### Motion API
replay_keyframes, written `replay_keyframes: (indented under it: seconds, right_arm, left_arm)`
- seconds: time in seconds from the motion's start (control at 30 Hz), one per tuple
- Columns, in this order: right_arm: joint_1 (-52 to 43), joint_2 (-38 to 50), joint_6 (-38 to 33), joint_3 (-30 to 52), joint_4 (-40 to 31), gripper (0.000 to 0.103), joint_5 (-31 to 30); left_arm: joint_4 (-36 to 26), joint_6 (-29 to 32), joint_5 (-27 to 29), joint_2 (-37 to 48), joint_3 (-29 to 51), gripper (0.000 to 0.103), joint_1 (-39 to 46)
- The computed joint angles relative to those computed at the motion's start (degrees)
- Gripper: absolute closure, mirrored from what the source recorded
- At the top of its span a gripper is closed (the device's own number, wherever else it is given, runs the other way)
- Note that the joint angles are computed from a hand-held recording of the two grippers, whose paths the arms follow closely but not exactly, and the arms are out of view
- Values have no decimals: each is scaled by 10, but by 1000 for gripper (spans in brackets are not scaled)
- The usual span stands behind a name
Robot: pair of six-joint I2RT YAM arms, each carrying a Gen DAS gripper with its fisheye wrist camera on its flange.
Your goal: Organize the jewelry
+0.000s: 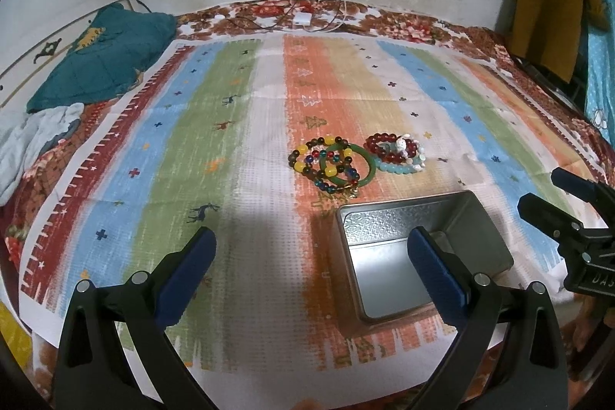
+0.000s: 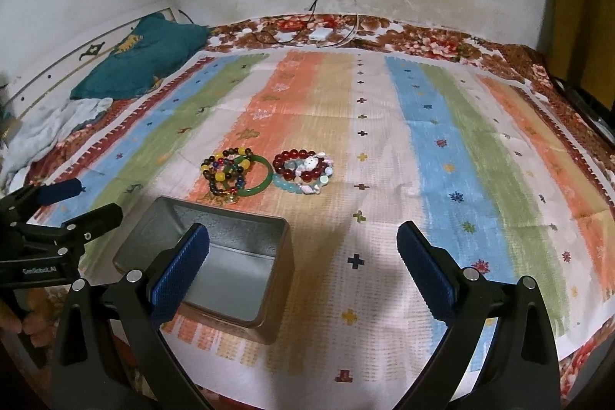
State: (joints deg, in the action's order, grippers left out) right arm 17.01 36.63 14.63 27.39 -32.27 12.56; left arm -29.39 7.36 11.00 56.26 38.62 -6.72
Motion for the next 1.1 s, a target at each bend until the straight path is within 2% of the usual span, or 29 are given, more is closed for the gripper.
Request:
replay_keyframes:
  seconds: [0.3, 0.47, 0.73, 1.0, 1.1]
  right_arm:
    - [-5, 23, -5, 6, -2, 4, -26]
    - [19, 23, 9, 9, -8, 4, 22]
    - [-4, 40, -17, 21, 4, 4, -3]
    - [-29, 62, -29, 32, 16, 4, -22]
    - [-33, 80, -35, 40, 22, 4, -20]
  left_arm:
    - [3, 1, 4, 4, 0, 6, -1]
    - [4, 3, -1, 4, -1, 6, -7]
    - [4, 1, 9, 15, 6, 6, -5]
    - [23, -12, -36, 28, 10, 5, -24]
    - [23, -4, -12, 66, 35, 5, 1]
